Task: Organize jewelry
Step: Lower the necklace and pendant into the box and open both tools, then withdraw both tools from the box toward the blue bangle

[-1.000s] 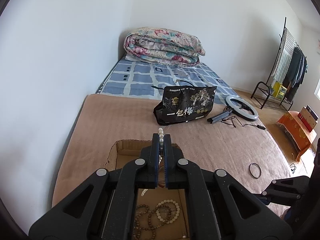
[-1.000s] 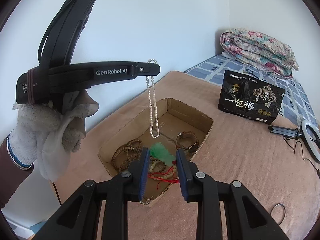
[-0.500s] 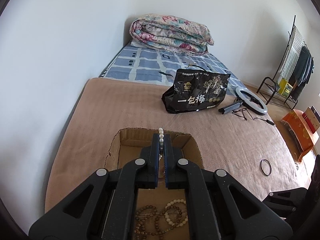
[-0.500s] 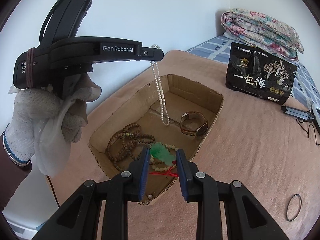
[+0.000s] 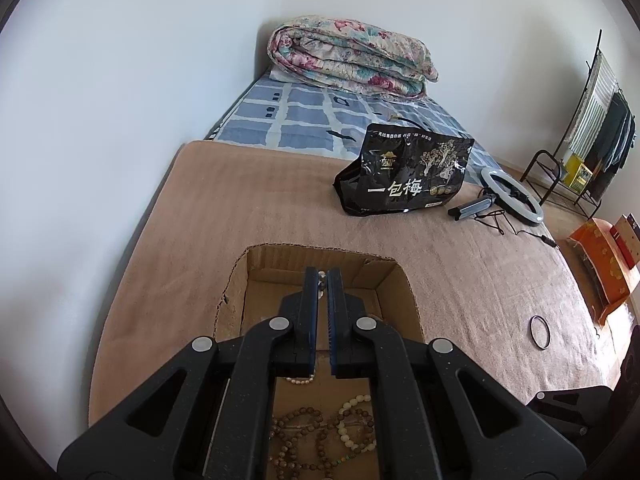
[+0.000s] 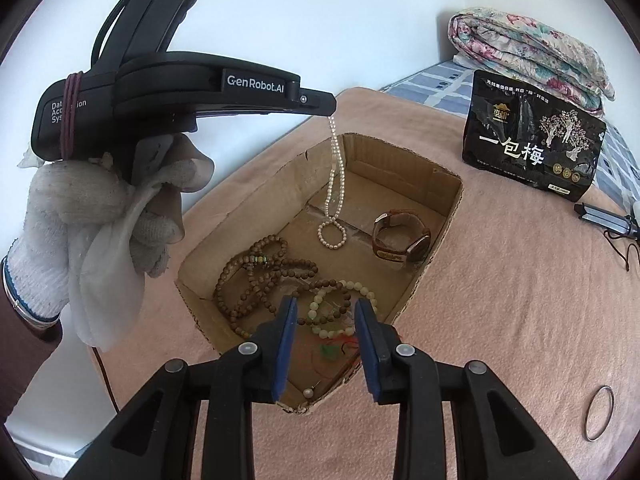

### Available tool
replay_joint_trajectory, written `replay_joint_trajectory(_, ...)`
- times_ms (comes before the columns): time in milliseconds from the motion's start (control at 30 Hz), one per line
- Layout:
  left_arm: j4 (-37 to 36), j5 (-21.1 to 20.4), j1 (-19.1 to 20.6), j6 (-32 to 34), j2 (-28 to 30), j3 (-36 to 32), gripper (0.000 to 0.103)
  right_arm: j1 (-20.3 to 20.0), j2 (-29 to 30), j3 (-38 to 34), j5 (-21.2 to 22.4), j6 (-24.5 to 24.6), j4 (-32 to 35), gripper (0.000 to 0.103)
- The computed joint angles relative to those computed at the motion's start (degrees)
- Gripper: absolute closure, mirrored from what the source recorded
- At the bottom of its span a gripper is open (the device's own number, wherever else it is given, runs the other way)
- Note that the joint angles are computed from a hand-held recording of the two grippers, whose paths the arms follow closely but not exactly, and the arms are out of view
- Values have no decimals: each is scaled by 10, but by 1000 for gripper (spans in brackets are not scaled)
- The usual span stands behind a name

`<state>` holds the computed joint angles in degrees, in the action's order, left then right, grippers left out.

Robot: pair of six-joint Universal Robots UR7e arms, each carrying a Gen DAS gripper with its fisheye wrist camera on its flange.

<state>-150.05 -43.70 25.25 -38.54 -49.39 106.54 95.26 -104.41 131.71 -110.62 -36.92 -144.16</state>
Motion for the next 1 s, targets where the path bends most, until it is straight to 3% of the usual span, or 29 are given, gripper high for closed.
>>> replay_joint_trajectory(100, 10, -1, -1, -4, 1, -2, 101, 2, -1, 6, -4, -7, -17, 39)
replay_joint_trajectory(200, 14, 0, -2, -6, 2, -3, 93, 5, -2, 7, -7, -11, -21, 38)
replay_joint_trajectory(467, 13, 2, -5, -9, 3, -1, 92, 9, -9, 6, -13, -11, -25, 35)
replay_joint_trajectory(833, 40, 19, -38, -42, -12, 9, 91, 7, -46, 1, -15, -13, -25, 17)
replay_joint_trajectory(900, 41, 18, -45, -44, -15, 12, 73, 3, -57, -4, -12, -13, -20, 13)
replay_joint_trajectory(1000, 39, 20, -59, -47, -18, 19, 66, -6, -74, -8, -11, -17, -22, 7)
